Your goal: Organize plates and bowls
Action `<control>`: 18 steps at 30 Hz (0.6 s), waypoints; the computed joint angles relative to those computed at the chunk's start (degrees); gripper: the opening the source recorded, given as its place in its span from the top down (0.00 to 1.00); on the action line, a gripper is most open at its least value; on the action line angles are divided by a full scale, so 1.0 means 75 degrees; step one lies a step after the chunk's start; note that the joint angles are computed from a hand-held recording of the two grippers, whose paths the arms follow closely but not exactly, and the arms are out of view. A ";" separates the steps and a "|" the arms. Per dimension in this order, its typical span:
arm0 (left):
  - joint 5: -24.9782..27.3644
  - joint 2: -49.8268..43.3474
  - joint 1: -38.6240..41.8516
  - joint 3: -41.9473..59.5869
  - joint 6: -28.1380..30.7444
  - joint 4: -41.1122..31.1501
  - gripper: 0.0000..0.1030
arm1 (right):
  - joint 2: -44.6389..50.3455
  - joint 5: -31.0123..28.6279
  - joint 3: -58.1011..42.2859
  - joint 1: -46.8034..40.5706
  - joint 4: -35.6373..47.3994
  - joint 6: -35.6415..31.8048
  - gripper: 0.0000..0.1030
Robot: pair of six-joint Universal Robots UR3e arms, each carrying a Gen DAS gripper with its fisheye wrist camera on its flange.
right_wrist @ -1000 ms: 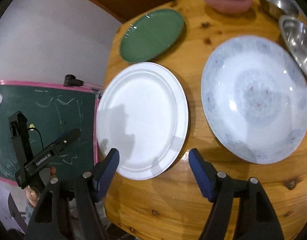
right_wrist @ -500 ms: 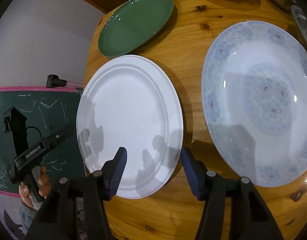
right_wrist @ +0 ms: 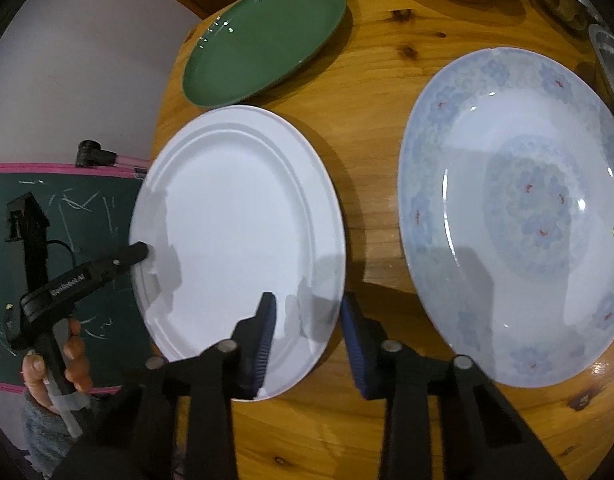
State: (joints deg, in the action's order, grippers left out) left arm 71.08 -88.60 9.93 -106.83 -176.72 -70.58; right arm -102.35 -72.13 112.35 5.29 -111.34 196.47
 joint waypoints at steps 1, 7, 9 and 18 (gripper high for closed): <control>0.0055 0.0012 -0.0037 0.0005 -0.0024 0.0010 0.82 | 0.0016 -0.0101 -0.0024 0.0028 0.0023 -0.0022 0.81; 0.0396 0.0547 -0.0436 0.0118 -0.0109 -0.0211 0.84 | -0.0033 -0.0398 -0.0148 0.0107 0.0180 -0.0076 0.83; 0.0381 0.0887 -0.0465 0.0202 -0.0149 -0.0455 0.84 | -0.0213 -0.0458 -0.0180 0.0084 0.0383 -0.0147 0.83; 0.0704 0.2526 -0.1033 0.0892 -0.0390 -0.1961 0.85 | -0.2068 -0.0240 -0.0233 -0.0482 0.2066 -0.0886 0.83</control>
